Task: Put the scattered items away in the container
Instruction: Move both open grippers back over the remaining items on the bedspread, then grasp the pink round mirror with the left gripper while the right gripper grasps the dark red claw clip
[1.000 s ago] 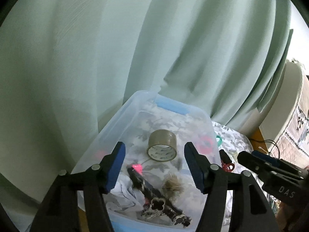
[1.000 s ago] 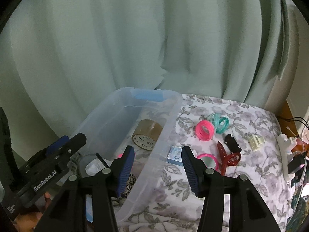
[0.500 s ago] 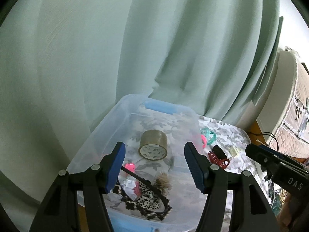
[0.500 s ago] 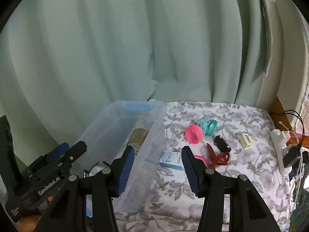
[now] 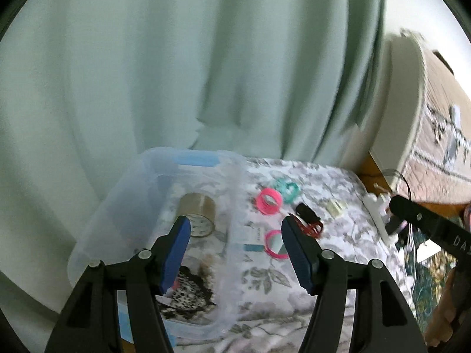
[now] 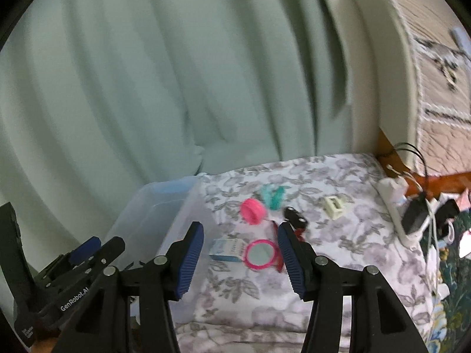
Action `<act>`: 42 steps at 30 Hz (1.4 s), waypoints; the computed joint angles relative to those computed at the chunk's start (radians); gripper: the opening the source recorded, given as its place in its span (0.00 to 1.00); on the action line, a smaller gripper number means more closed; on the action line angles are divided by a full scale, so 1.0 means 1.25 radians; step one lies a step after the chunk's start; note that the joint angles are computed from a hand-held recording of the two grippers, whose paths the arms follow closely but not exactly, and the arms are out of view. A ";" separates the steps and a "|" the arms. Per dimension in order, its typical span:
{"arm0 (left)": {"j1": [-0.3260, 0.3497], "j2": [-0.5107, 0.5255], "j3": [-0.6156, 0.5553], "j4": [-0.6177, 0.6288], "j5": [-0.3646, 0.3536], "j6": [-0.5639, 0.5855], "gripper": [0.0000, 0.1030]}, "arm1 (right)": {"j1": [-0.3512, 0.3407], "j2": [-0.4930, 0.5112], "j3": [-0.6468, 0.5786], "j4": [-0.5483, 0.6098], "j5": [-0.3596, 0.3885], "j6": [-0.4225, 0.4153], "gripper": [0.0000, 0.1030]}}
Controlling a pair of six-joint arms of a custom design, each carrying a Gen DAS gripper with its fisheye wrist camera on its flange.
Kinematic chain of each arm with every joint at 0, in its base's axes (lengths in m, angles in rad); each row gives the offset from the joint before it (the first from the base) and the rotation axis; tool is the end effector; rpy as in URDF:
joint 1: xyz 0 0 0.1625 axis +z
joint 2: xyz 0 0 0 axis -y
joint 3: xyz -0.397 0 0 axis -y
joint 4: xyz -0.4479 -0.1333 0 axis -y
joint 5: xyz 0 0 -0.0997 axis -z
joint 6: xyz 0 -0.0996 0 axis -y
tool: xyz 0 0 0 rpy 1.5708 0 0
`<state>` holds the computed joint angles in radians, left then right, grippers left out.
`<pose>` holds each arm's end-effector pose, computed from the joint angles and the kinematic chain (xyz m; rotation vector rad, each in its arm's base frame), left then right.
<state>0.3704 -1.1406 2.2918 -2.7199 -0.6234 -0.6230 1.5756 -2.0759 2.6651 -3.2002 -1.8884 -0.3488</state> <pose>-0.3397 -0.3617 0.0559 0.6805 2.2868 -0.9654 0.1037 -0.3118 0.2991 0.2029 -2.3721 1.2728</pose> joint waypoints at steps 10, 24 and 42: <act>-0.006 0.138 -0.103 0.074 -0.070 0.027 0.64 | -0.187 -0.202 0.027 0.134 0.131 -0.003 0.62; 0.071 0.290 -0.202 0.149 -0.151 0.018 0.64 | -0.354 -0.122 -0.007 0.181 0.170 0.002 0.63; 0.181 0.427 -0.302 0.061 -0.149 0.132 0.64 | -0.340 0.161 -0.089 0.113 0.074 -0.012 0.64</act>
